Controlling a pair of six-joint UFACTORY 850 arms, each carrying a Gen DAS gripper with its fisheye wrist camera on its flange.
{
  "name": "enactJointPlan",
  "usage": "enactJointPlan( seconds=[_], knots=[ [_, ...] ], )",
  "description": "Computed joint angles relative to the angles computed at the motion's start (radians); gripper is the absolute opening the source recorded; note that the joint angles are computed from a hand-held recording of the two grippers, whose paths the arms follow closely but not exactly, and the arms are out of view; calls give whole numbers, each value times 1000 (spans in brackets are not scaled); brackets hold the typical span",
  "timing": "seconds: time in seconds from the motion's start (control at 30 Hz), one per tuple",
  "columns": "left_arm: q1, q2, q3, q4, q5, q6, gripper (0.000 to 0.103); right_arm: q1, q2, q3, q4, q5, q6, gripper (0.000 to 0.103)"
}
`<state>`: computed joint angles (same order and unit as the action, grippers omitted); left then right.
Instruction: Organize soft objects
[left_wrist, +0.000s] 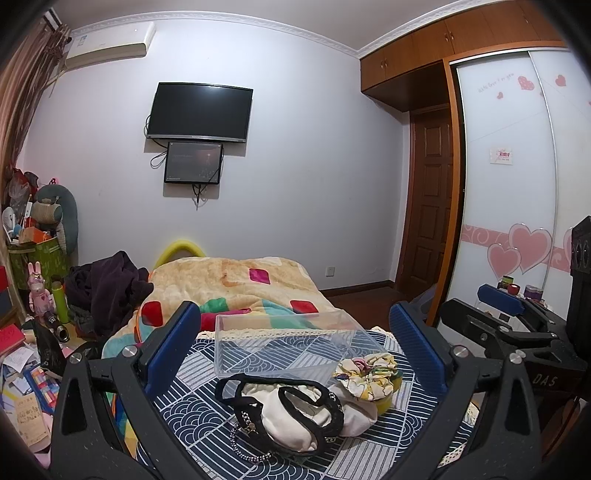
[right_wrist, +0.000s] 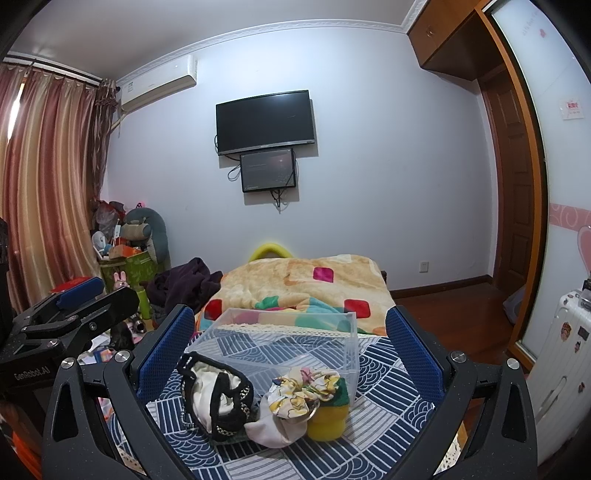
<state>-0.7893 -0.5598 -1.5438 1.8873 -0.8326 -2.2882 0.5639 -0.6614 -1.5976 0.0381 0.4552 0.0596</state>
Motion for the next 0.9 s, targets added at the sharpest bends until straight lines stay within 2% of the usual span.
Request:
enactJointPlan(
  seconds=[0.2, 0.43, 0.5, 0.53, 0.67, 0.9],
  knots=[
    [9, -25, -25, -43, 25, 36, 103, -10, -14, -8, -32, -1, 40, 103],
    [59, -74, -51, -146, 129, 68, 102, -28, -67, -59, -45, -56, 83, 103],
    [73, -93, -62, -192, 164, 93, 88, -33, -88, -81, -70, -86, 117, 103],
    [80, -102, -69, -220, 180, 116, 86, -36, -100, -92, -87, -104, 137, 103],
    [103, -139, -91, -308, 229, 169, 80, -43, -135, -132, -212, -162, 264, 99],
    [147, -159, -79, -360, 309, 165, 68, -42, -190, -199, -444, -259, 483, 84]
  ],
)
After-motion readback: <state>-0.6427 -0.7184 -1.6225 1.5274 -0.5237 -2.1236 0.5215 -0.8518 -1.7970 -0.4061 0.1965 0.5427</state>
